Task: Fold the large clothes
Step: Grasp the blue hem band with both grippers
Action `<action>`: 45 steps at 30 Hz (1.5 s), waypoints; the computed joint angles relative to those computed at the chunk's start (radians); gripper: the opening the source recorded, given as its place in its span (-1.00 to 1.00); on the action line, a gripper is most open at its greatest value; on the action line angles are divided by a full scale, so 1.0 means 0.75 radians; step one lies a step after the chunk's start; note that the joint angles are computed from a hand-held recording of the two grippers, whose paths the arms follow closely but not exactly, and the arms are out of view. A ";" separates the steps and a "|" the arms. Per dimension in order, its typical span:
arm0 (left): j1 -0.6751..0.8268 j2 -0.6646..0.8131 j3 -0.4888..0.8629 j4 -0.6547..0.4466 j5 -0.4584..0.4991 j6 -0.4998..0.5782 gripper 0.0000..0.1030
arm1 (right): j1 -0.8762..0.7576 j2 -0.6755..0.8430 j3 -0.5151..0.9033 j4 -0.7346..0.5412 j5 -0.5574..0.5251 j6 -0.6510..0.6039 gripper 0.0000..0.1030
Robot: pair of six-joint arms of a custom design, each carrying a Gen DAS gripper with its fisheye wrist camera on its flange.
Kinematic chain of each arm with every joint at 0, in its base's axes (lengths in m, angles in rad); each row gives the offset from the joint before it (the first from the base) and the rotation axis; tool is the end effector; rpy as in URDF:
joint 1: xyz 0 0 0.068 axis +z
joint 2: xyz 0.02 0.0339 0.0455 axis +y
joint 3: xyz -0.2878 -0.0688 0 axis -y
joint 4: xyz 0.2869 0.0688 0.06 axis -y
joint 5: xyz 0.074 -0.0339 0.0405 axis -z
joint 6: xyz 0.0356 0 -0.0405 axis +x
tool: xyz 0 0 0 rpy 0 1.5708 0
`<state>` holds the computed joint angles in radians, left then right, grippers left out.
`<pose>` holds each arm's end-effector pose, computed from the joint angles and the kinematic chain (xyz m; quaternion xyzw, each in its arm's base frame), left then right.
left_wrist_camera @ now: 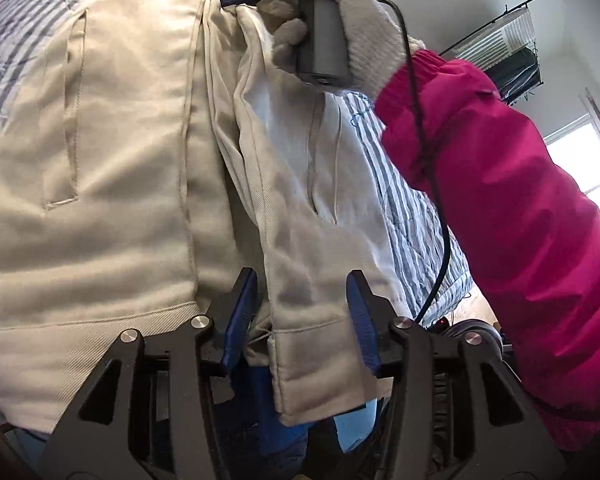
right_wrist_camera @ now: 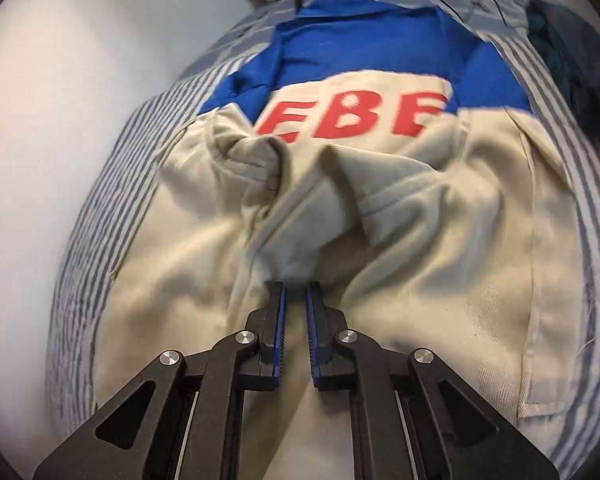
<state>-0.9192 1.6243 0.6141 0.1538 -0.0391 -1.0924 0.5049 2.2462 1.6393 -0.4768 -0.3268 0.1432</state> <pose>0.1894 -0.2461 0.1070 -0.0878 0.9326 -0.2854 0.2026 0.4498 0.2617 0.1286 -0.2108 0.9349 0.2254 0.1753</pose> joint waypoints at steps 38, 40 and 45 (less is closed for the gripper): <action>0.041 -0.567 -0.398 -0.304 -0.167 0.173 -0.10 | 0.485 -1.853 -1.736 -0.121 0.219 -0.279 -0.82; 0.001 -0.416 -0.373 -0.273 -0.209 0.169 -0.10 | 0.523 -1.909 -1.788 -0.091 0.251 -0.236 -0.82; -0.010 -0.500 -0.378 -0.331 -0.196 0.196 -0.10 | 0.409 -1.954 -1.735 -0.226 0.118 -0.264 -0.82</action>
<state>-0.9264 1.2490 0.3308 -0.0946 -0.1858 -0.9457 0.8113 0.7809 0.3380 -0.6465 -0.2385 -0.0547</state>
